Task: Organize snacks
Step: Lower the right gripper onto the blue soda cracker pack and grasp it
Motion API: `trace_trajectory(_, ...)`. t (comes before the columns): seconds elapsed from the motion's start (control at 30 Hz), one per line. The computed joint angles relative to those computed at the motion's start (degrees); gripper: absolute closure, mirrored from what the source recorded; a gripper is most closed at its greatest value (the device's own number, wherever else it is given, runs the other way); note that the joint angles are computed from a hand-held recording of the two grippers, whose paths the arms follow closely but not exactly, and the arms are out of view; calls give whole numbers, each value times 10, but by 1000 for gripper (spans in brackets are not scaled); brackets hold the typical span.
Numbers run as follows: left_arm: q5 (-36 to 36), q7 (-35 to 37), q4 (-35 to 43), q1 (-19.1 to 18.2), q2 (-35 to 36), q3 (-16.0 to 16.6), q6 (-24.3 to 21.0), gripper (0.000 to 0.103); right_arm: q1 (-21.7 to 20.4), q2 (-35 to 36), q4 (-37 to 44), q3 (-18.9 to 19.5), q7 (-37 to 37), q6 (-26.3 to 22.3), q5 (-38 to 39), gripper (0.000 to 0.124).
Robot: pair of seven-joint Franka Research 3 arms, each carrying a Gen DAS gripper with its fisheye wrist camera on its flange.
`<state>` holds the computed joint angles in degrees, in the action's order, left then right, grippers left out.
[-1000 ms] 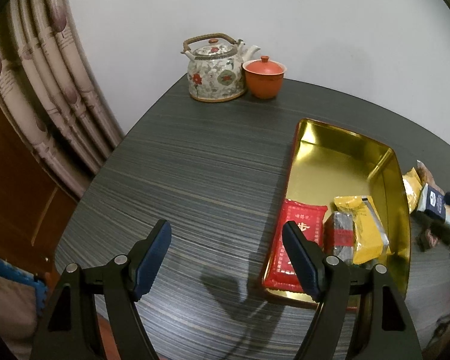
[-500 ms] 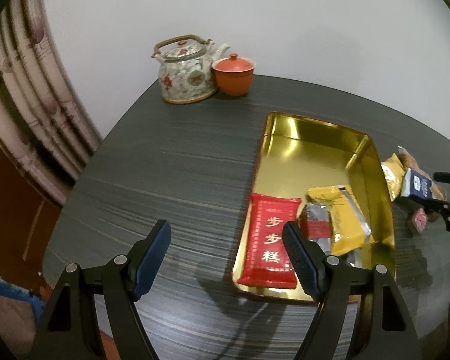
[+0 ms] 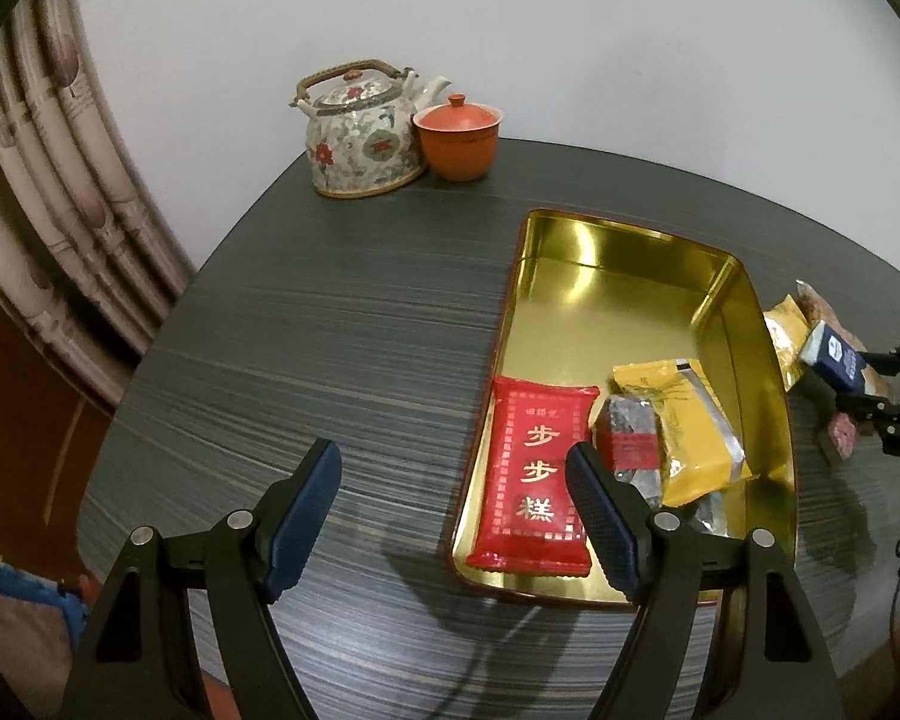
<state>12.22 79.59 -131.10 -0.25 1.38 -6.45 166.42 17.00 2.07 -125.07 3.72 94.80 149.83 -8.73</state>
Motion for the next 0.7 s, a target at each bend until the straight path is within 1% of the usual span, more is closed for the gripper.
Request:
trace_trajectory(0.1,19,-10,-1,-2,0,-1,2,26,0,-18,-21,0,29,15,-4,77)
trace_trajectory(0.23,15,-4,-3,-7,-2,-5,6,25,-4,-41,-50,7,62,32,-9,77)
trace_trajectory(0.3,29,-16,-8,-11,-7,-7,7,26,-7,-60,-72,11,81,45,-17,77)
trace_trajectory(0.4,20,0,-15,-21,-19,-14,13,26,-20,-91,-104,18,115,67,-27,77)
trace_trajectory(0.53,6,35,-19,-41,-29,-23,23,25,-54,-135,-142,36,178,80,-74,77)
trace_trajectory(0.63,-30,78,-13,-63,-26,-32,24,25,-81,-164,-169,46,216,81,-88,77)
trace_trajectory(0.67,-31,79,-11,-68,-25,-35,25,25,-96,-179,-183,52,236,81,-100,77)
trace_trajectory(0.7,-26,75,-8,-74,-22,-39,30,25,-102,-185,-190,52,239,81,-100,77)
